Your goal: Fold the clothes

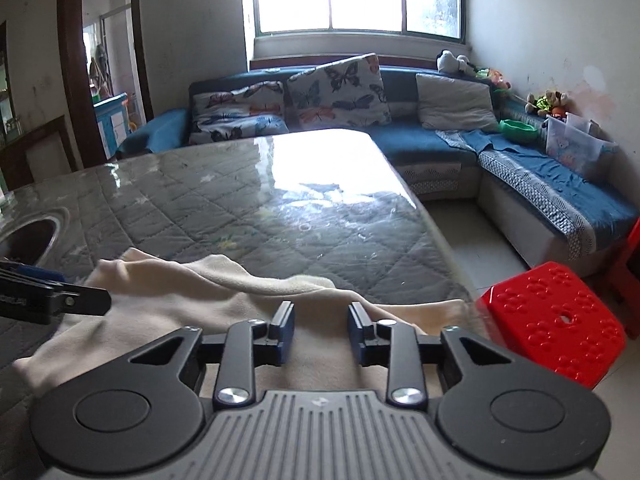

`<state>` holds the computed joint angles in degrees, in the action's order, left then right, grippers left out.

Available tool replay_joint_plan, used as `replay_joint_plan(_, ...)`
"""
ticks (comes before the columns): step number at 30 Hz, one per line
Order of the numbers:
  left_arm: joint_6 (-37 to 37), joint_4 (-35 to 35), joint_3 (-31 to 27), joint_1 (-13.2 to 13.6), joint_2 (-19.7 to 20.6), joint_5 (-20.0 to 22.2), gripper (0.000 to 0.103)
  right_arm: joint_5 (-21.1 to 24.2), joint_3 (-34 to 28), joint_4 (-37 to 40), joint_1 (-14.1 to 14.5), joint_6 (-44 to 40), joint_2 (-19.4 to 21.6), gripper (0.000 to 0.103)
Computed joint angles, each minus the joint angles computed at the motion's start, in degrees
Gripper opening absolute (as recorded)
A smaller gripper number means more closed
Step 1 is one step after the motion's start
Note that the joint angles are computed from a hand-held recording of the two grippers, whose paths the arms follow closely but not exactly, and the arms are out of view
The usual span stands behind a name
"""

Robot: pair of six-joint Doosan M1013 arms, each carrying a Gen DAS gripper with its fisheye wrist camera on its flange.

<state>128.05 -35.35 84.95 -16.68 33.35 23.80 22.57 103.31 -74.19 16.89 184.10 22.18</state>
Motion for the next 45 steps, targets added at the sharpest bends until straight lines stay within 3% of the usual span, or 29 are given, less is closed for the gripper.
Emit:
replay_joint_plan(6, 1.11, -0.6, 0.29, -0.06, 0.26, -1.6, 0.101, 0.33, 0.18, -1.38, 0.11, 1.17, 0.38, 0.036)
replay_joint_plan(8, 2.49, -1.89, 0.7, 0.05, 0.07, -2.12, 0.103, 0.73, 0.37, -1.8, 0.3, 1.01, 0.16, 0.047)
replay_joint_plan(12, 5.92, -4.45, 1.98, 0.22, -0.67, -3.7, 0.103, 0.92, 0.81, -2.89, 0.75, 1.85, -0.44, 0.05)
replay_joint_plan(17, 16.21, -15.58, 3.64, 1.25, -1.79, -3.21, 0.103, 0.07, 1.62, -3.51, 1.88, 2.25, -1.16, 0.056)
replay_joint_plan(24, 23.61, -23.68, 6.21, 2.12, -3.4, -3.97, 0.103, 0.78, 3.78, -9.56, 4.46, 8.12, -2.56, 0.065)
replay_joint_plan(29, 19.56, -20.27, 6.95, 2.79, -3.94, -2.44, 0.103, 1.39, 4.92, -12.01, 6.28, 9.8, -3.09, 0.074)
replay_joint_plan(37, 27.69, -26.5, 10.79, 3.37, -6.11, -4.26, 0.103, 3.62, 6.34, -14.17, 8.2, 12.86, -3.25, 0.076)
replay_joint_plan(45, 27.03, -24.26, 10.7, 2.62, -5.91, -4.16, 0.103, 7.94, 7.69, -17.19, 9.4, 17.89, -4.21, 0.077)
